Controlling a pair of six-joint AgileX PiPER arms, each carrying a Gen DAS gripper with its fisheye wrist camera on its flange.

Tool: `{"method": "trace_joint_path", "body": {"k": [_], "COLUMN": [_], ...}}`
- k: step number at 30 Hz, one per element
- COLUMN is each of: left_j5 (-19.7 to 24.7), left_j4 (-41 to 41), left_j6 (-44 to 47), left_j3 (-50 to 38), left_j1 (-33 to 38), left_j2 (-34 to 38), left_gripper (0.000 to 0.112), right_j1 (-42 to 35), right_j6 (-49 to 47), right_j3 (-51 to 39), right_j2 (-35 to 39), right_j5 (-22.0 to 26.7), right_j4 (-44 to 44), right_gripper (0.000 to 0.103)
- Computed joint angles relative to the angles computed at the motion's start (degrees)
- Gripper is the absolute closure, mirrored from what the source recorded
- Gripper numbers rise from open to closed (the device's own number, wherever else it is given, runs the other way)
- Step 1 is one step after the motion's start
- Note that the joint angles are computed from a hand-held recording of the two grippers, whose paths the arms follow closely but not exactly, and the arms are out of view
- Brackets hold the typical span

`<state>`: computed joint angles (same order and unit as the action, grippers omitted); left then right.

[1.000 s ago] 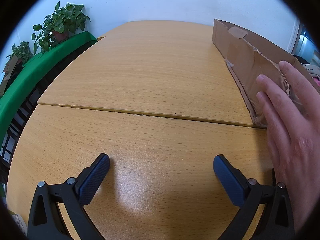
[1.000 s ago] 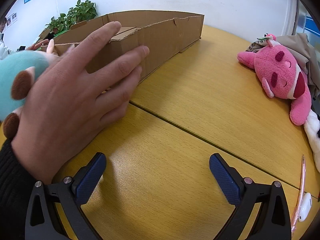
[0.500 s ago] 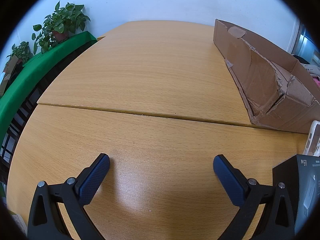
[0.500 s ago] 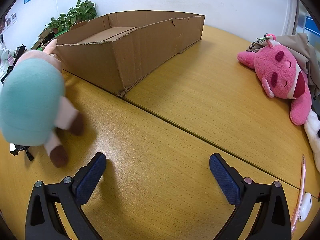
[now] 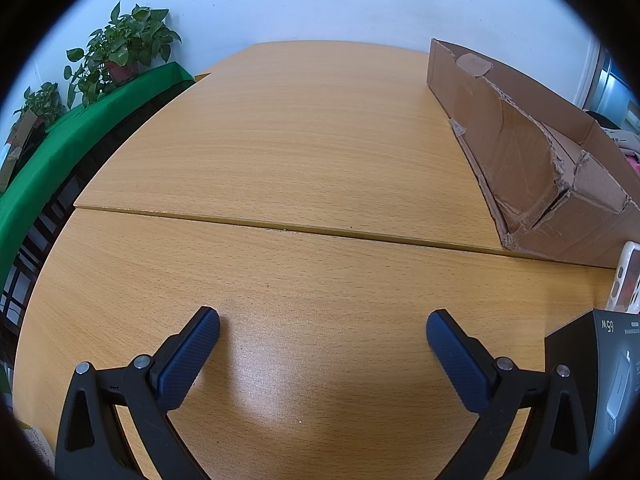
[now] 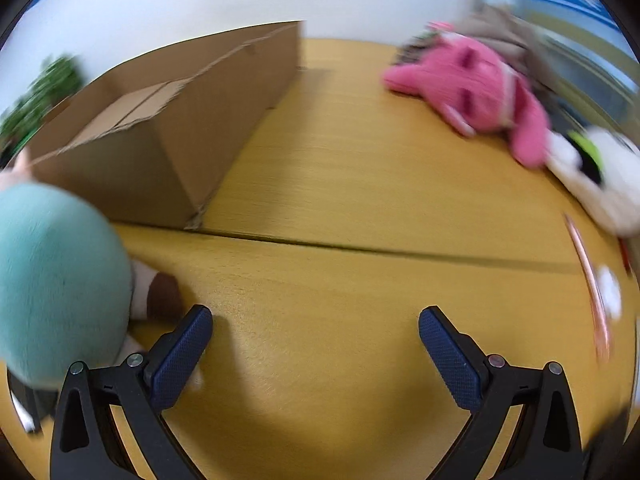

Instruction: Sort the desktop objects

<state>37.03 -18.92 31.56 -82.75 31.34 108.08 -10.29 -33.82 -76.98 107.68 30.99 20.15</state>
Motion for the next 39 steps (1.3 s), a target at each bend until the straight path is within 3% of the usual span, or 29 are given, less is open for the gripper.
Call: {"method": "trace_joint_path", "body": {"k": [3, 5, 7, 8, 10, 11, 14, 17, 20, 22, 24, 34, 35, 36, 37, 38, 39], "left_j5": [1.0, -0.3, -2.0, -2.0, 0.1, 1.8, 4.2, -0.6, 0.4, 0.6, 1.0, -0.2, -0.9, -1.2, -0.6, 0.4, 0.6], "left_j4": [-3.4, -6.7, -12.4, -15.3, -22.6, -25.4, -30.2, -24.2, -13.6, -8.1, -6.9, -2.2, -1.0, 0.6, 1.6, 0.9, -0.8], "left_j6": [6.3, 10.8, 15.7, 18.3, 25.0, 26.7, 25.1, 10.4, -5.9, -13.1, -13.5, -16.7, -17.9, -19.7, -21.1, -21.6, -21.7], "left_j3": [4.3, 9.7, 15.9, 18.6, 23.4, 25.0, 28.5, 32.0, 32.1, 32.3, 32.8, 36.2, 36.5, 36.3, 35.8, 35.4, 35.5], "left_j1": [1.0, 2.2, 4.0, 4.9, 6.9, 7.6, 6.9, -3.4, -16.4, -23.3, -26.3, -33.5, -34.4, -35.2, -35.5, -34.6, -33.3], "left_j2": [-3.3, -7.7, -15.3, -19.9, -31.2, -36.8, -50.3, -60.2, -60.6, -58.9, -57.3, -59.2, -59.0, -58.3, -57.1, -55.6, -54.7], "left_gripper": [0.010, 0.010, 0.010, 0.010, 0.010, 0.010, 0.010, 0.010, 0.010, 0.010, 0.010, 0.013, 0.021, 0.054, 0.098, 0.111, 0.109], "right_j1": [0.4, -1.1, -2.7, -2.7, -2.6, -3.3, -1.6, 5.9, 13.0, 18.9, 24.5, 28.9, 30.1, 30.5, 30.5, 29.7, 29.3], "right_j6": [4.4, -3.8, -12.6, -14.1, -13.5, -15.7, -14.2, 2.4, 15.5, 26.2, 36.3, 52.4, 54.5, 54.8, 52.8, 49.6, 47.4], "right_j3": [5.2, 11.9, 16.5, 20.1, 25.9, 27.9, 31.1, 30.0, 30.1, 31.2, 31.8, 35.4, 35.9, 36.2, 36.3, 36.2, 36.2], "right_j2": [-3.7, -8.7, -12.4, -15.4, -22.2, -26.6, -41.9, -51.2, -55.0, -56.3, -55.9, -54.5, -54.4, -54.2, -53.7, -53.1, -52.5], "right_j5": [-2.1, -2.8, -2.1, -4.4, -6.6, -4.7, -0.2, 1.6, 3.4, 2.8, 2.6, -0.5, -0.8, -1.0, -1.4, -1.7, -2.2], "right_j4": [-2.5, 2.9, 7.7, 8.0, 6.9, 9.3, 11.6, 3.6, -0.5, -7.8, -15.9, -32.2, -34.8, -35.5, -34.1, -31.1, -28.8], "right_gripper": [0.000, 0.000, 0.000, 0.000, 0.000, 0.000, 0.000, 0.000, 0.000, 0.000, 0.000, 0.001, 0.009, 0.034, 0.058, 0.100, 0.102]}}
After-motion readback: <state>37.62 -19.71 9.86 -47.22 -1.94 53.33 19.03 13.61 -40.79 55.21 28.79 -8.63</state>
